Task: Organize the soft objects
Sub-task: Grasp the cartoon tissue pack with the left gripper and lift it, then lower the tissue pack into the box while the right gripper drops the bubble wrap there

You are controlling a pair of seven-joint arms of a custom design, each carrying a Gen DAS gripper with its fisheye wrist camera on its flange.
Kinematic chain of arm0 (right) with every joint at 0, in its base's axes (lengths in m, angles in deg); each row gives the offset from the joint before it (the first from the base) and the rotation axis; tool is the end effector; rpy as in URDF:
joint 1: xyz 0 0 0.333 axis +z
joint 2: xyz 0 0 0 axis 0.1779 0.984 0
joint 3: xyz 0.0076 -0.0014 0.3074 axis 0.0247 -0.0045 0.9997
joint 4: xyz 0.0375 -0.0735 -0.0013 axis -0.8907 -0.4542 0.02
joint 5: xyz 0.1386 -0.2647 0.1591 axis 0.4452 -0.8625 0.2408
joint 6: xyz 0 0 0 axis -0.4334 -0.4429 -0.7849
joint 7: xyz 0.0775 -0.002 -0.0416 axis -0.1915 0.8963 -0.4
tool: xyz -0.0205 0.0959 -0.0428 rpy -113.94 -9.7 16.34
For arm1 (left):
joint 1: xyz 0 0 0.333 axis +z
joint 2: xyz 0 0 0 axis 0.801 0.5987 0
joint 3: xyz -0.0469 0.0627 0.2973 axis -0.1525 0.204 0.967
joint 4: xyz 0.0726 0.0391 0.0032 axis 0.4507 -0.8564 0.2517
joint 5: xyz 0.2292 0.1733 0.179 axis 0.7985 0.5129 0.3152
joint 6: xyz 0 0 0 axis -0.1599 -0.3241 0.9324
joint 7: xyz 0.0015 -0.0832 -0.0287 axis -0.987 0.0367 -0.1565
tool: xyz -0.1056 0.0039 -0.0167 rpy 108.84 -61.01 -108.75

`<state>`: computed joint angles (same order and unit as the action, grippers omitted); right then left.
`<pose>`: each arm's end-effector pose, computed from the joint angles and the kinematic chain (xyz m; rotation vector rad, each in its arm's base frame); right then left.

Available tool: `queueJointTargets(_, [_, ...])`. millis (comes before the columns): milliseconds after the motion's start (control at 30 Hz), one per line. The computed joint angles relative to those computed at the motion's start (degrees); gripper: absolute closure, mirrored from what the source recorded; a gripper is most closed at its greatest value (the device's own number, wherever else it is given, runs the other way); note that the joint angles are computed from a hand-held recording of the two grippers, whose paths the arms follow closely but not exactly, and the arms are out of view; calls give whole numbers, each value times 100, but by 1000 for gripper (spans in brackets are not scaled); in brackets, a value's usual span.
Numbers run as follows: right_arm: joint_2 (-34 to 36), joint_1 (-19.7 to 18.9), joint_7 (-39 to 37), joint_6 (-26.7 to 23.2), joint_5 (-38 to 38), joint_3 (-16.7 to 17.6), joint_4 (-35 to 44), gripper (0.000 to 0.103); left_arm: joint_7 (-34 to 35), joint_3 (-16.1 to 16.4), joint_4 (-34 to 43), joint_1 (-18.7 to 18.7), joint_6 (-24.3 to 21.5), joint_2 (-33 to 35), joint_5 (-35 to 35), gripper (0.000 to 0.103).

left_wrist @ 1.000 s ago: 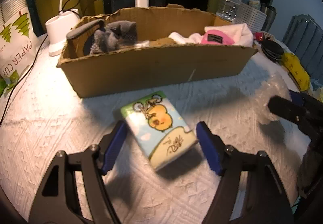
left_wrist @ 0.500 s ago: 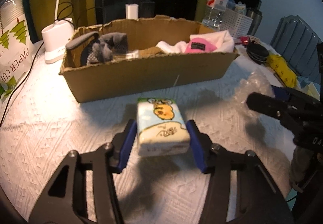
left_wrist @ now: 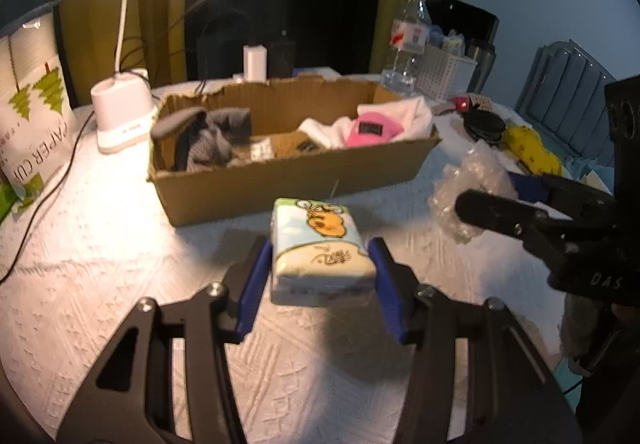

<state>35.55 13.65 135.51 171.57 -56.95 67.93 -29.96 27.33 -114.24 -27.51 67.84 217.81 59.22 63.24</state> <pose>0.6304 0.1816 0.3229 -1.7886 1.5090 -0.4564 0.6569 -0.1308 0.3010 -1.5173 2.1541 -1.0619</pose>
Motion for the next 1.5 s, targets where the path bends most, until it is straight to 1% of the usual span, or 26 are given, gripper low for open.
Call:
queueJointTargets(400, [-155, 297, 33, 29, 57, -319, 61, 45, 14, -510, -137, 506, 250, -115, 246, 52])
queueJointTargets(833, [-87, 394, -38, -41, 63, -417, 453, 45, -68, -712, 129, 666, 352, -79, 549, 52])
queueJointTargets(1233, [61, 466, -150, -180, 126, -535, 930, 45, -48, -707, 716, 509, 309, 110, 625, 52])
queueJointTargets(1500, [328, 380, -327, -384, 181, -467, 1475, 45, 85, -640, 1236, 296, 161, 316, 501, 52])
